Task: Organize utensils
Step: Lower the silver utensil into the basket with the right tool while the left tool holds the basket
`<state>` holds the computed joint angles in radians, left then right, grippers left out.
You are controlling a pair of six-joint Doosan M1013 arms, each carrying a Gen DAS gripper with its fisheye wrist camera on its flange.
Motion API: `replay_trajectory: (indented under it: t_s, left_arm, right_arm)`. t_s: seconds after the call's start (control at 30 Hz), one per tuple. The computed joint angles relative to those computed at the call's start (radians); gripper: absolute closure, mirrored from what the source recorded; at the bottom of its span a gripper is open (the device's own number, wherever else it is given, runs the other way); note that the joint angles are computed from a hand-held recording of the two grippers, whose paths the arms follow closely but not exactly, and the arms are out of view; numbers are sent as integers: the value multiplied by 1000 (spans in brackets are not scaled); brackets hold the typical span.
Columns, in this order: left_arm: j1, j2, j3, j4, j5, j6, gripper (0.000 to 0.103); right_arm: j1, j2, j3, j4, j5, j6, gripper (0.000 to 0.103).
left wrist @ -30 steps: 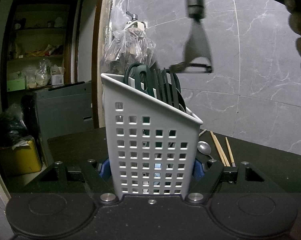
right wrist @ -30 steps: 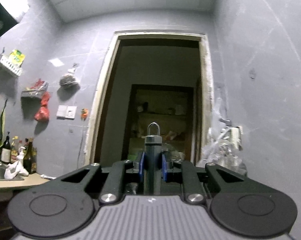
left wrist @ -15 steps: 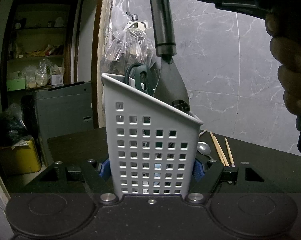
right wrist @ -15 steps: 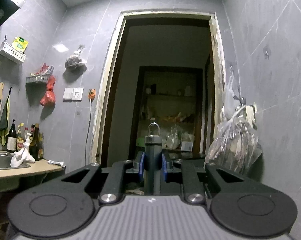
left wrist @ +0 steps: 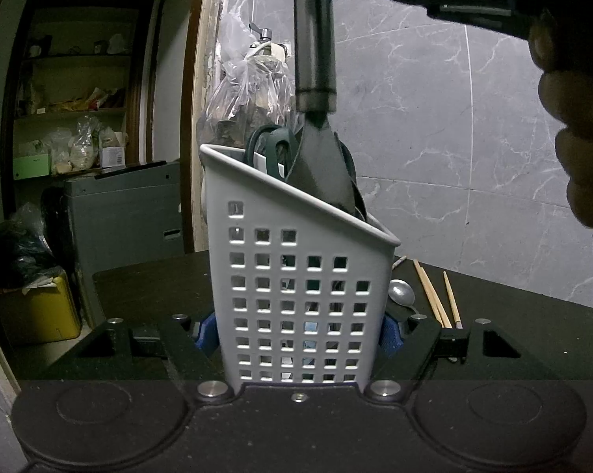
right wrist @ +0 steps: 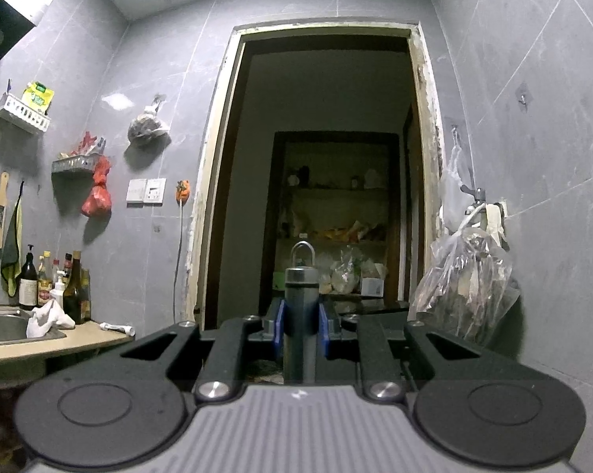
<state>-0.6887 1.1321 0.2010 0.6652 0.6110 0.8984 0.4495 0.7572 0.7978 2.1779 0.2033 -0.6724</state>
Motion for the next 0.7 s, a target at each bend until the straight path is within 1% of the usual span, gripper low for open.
replay_trajectory:
  t_s: [0.1, 0.23, 0.37, 0.47, 0.53, 0.63, 0.7]
  left_arm:
    - [0, 1, -1, -1, 0, 1, 26]
    - [0, 1, -3, -1, 1, 2, 26]
    - [0, -1, 1, 0, 0, 0, 26]
    - [0, 0, -1, -2, 2, 3, 26]
    - [-1, -1, 2, -1, 1, 1, 26]
    - [-1, -1, 0, -1, 2, 2, 26]
    - [-1, -1, 1, 0, 2, 1, 26]
  right_arm:
    - [1, 5, -11, -126, -24, 126, 83]
    - [-2, 11, -27, -347, -25, 363, 83]
    - [-2, 11, -25, -478, -34, 485, 83]
    - [-5, 10, -20, -591, -32, 606, 82]
    - [-8, 7, -15, -703, -22, 727, 83]
    - [-10, 1, 1, -762, -16, 786, 82]
    - [-12, -3, 13, -754, -12, 776, 82]
